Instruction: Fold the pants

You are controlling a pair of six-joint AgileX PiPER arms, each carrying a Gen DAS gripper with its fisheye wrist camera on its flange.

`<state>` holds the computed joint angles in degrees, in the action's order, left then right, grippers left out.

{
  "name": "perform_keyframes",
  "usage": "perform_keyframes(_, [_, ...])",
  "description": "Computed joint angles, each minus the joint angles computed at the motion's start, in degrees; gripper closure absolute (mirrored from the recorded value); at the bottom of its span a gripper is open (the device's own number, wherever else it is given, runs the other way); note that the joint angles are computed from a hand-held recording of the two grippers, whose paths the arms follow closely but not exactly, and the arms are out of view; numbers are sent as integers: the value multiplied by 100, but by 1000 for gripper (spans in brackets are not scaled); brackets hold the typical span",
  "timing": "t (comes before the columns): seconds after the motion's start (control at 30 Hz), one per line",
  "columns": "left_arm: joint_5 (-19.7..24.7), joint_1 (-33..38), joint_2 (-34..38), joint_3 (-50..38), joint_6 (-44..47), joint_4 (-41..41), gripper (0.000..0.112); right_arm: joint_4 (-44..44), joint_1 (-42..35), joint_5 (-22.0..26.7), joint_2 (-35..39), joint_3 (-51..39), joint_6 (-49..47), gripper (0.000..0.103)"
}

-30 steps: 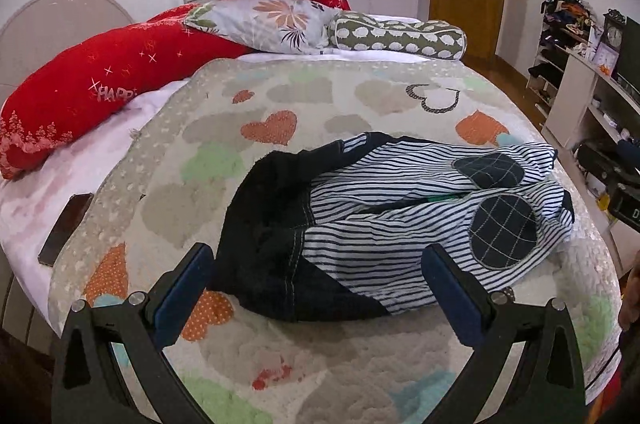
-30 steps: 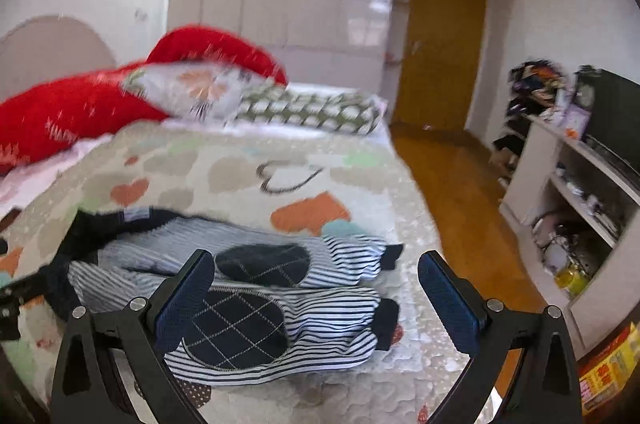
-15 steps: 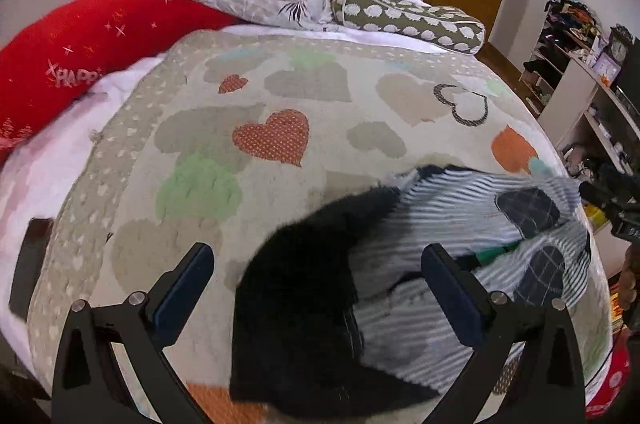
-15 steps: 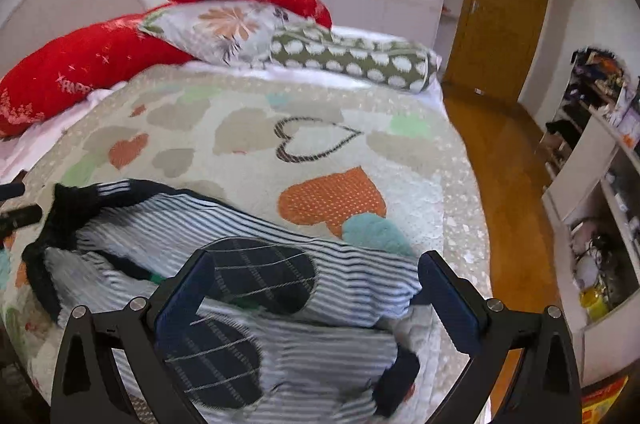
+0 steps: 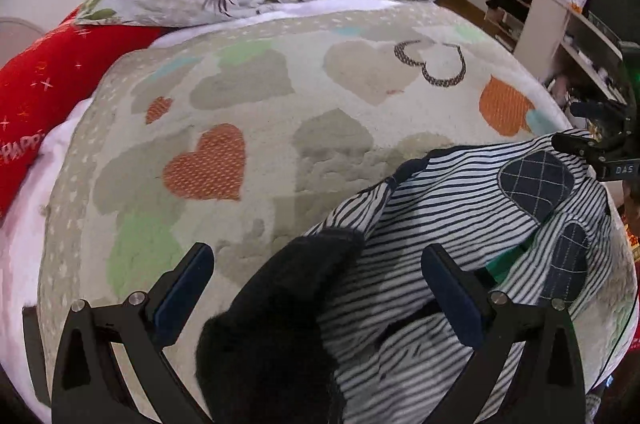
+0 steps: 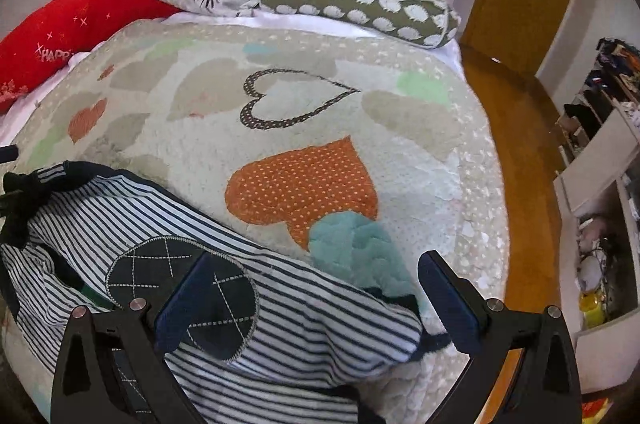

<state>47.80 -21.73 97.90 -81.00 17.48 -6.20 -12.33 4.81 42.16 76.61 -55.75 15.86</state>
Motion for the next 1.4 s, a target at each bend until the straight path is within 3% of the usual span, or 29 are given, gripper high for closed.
perform_keyframes(0.13, [225, -14, 426, -380, 11, -75, 10, 947, -295, -44, 386, -184, -982, 0])
perform_keyframes(0.27, [351, -46, 734, -644, -152, 111, 20, 1052, -253, -2, 829, -376, -1157, 2])
perform_keyframes(0.57, [-9, -78, 684, -335, -261, 251, 21, 1244, -70, -191, 1025, -346, -1269, 2])
perform_keyframes(0.73, [83, -79, 781, -387, -185, 200, 53, 1266, -1, -212, 1074, -351, -1311, 8])
perform_keyframes(0.8, [158, -16, 790, -418, 40, -89, 71, 1355, 3, -223, 1082, -342, -1396, 17])
perform_keyframes(0.83, [72, -59, 737, -363, -52, 19, 90, 1451, -8, -225, 1083, -341, -1475, 22])
perform_keyframes(0.87, [-21, -126, 688, -307, -218, 230, 95, 1529, -9, -225, 1073, -340, -1534, 36])
perform_keyframes(0.9, [-59, -151, 641, -271, -224, 263, 96, 1708, -34, -213, 1055, -343, -1676, 61])
perform_keyframes(0.93, [-125, -158, 580, -210, -219, 270, 97, 1855, -61, -176, 1038, -357, -1755, 73])
perform_keyframes(0.97, [-190, -183, 516, -147, -255, 336, 97, 1969, -96, -119, 1030, -393, -1783, 93])
perform_keyframes(1.03, [-326, -228, 328, 16, -277, 444, 98, 2210, -183, -80, 983, -412, -1866, 94])
perform_keyframes(1.4, [-770, -380, -1221, 1055, -432, 751, 98, 1536, 267, 73, -207, -191, -717, 95])
